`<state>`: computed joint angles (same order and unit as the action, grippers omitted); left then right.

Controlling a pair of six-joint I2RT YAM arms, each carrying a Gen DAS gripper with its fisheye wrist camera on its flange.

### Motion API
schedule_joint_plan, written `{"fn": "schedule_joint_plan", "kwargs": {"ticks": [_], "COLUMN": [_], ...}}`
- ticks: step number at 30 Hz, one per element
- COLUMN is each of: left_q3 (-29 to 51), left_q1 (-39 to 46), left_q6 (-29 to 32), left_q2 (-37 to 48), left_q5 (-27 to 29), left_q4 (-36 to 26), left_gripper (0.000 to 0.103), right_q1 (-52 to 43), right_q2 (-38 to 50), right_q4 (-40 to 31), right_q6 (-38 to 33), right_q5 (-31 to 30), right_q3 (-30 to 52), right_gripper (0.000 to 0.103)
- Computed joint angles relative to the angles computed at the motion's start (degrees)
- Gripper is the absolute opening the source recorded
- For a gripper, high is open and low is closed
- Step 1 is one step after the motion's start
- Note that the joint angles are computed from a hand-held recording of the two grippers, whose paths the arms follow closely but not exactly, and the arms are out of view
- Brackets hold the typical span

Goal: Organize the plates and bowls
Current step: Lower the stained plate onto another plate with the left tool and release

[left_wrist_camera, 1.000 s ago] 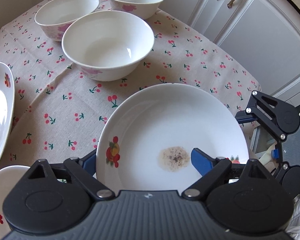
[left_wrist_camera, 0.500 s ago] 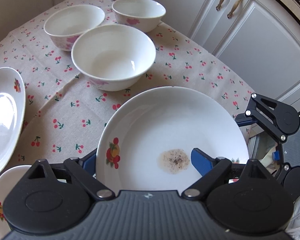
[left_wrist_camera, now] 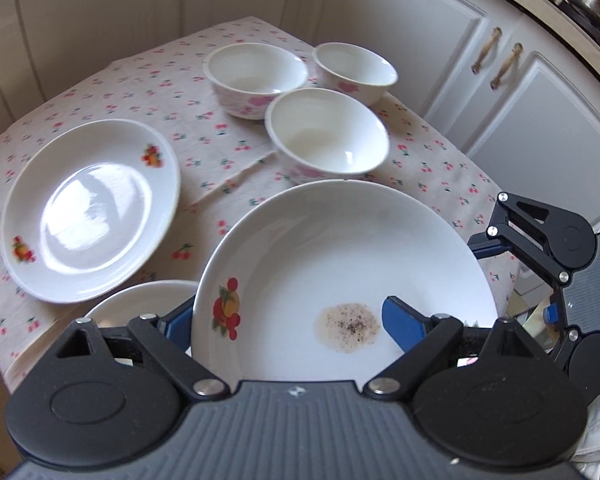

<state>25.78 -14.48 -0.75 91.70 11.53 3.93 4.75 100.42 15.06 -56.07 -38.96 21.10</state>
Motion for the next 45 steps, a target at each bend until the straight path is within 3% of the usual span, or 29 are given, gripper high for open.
{"fn": "schedule_joint_plan", "kwargs": {"ticks": [9,20,31,45], "left_q3": [-5.17,-6.98,-5.82,-5.21], "left_q1": [12.43,21.98,25.20,23.88], "left_q6": [6.58,12.98,15.37,15.11], "left_q2": [-3.35,3.23,8.34,11.08], "left_q5": [4.31,10.37,12.87,10.72], "left_q4": [0.75,6.18,8.73,10.53], "left_gripper": [0.093,0.093,0.093,0.093], "right_q1": [11.36,20.26,24.66,26.45], "right_q2": [3.57,5.73,5.54,5.39], "right_q4": [1.92,4.66,2.97,2.69], "right_q6": [7.87,14.32,17.93,19.71], "right_q5": [3.85,10.52,15.73,17.96], "right_q3": [4.19,5.03,6.70,6.85], "right_gripper": [0.103,0.103,0.103,0.103]}}
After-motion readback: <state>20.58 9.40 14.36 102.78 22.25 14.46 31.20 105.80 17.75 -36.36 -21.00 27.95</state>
